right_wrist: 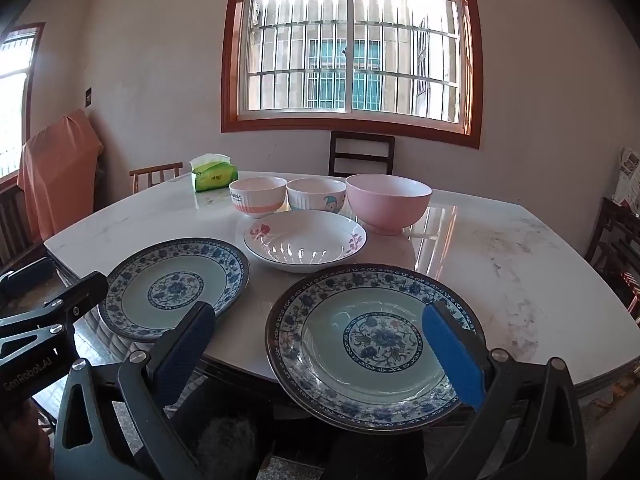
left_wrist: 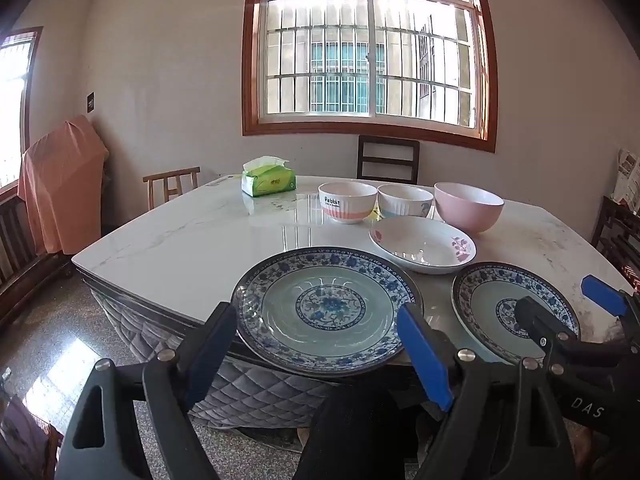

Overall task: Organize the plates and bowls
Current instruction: 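Move both grippers to the rim of the nearer blue-and-white plate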

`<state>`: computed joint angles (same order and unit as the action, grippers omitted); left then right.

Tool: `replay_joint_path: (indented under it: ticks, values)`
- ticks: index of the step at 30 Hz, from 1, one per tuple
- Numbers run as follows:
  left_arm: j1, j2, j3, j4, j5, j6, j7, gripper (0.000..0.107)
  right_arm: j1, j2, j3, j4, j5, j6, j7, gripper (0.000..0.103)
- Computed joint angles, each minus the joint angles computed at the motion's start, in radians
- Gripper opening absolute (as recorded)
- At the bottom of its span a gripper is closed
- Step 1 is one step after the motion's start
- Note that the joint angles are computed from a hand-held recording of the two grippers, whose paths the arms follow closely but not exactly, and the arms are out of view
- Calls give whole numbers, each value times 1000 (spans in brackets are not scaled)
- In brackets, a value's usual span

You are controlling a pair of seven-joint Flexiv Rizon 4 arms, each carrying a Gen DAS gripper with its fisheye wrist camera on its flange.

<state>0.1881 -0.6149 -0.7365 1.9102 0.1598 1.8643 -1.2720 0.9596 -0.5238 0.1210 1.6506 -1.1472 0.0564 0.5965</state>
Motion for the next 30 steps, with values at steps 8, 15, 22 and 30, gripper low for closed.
replay_joint_path:
  ticks: [8,15,22,30]
  values:
    - [43,-5,-36,3,-30,-59,28,84,-20,15,3,25,-36,85,-15,102]
    - [8,23,26,-16,-105,-112,55,84,-93,62,3,86,-143,326,14,103]
    - [32,11,-1,-116,-271,-356,129,84,-276,72,-16,121,-200,857,101,55]
    - [-123,-29,209,-338,-369,-639,140,66,-327,29,-55,82,29,1031,-67,42]
